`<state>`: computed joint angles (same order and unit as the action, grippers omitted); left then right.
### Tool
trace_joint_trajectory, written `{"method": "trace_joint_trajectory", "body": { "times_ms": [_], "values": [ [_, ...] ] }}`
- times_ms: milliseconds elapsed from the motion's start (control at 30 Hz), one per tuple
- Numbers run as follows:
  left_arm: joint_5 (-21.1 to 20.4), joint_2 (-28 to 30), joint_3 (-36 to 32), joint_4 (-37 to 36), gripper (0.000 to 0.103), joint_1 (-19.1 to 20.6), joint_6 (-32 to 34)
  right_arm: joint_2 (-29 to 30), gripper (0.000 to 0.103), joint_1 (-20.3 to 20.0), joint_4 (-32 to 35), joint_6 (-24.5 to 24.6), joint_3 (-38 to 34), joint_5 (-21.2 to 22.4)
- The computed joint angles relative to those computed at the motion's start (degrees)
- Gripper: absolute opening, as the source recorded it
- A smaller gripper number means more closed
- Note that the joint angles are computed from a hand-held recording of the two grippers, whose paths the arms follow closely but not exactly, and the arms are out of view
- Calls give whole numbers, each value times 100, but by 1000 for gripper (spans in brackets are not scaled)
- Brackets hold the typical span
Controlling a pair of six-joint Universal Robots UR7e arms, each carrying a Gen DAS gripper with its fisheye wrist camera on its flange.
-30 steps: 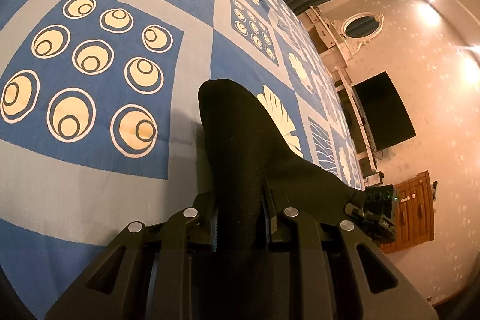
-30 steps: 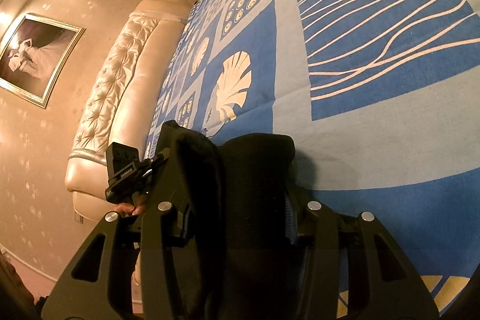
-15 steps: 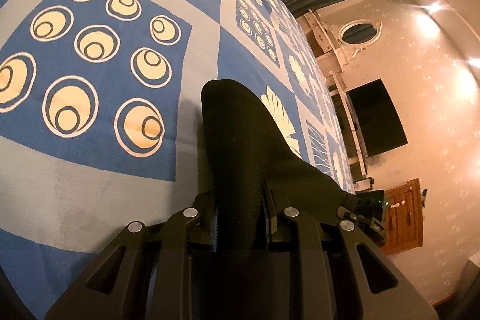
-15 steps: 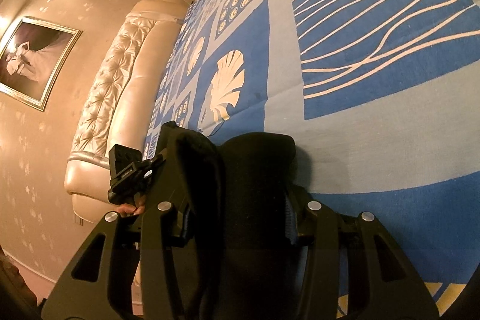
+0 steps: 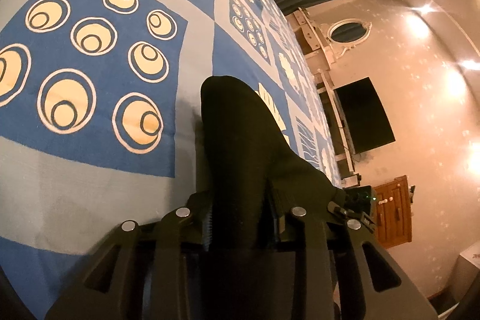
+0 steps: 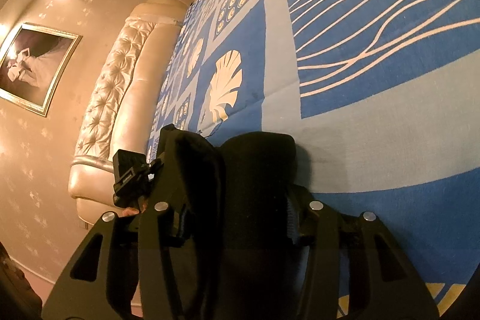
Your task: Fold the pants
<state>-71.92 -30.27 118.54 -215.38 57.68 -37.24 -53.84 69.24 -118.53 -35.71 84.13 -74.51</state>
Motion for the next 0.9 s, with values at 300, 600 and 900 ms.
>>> {"method": "trace_joint_trajectory", "body": {
  "times_ms": [300,600,900],
  "values": [
    [80,34,571,-923,62,-247,-471,-250,63,-262,64,198,216,536],
    [459,340,1197,-1817,70,-832,-1180,-756,79,-491,197,-8,674,510],
    [691,510,1286,-1845,70,-1122,-1403,-1001,86,-562,241,-172,1030,412]
  ]
}}
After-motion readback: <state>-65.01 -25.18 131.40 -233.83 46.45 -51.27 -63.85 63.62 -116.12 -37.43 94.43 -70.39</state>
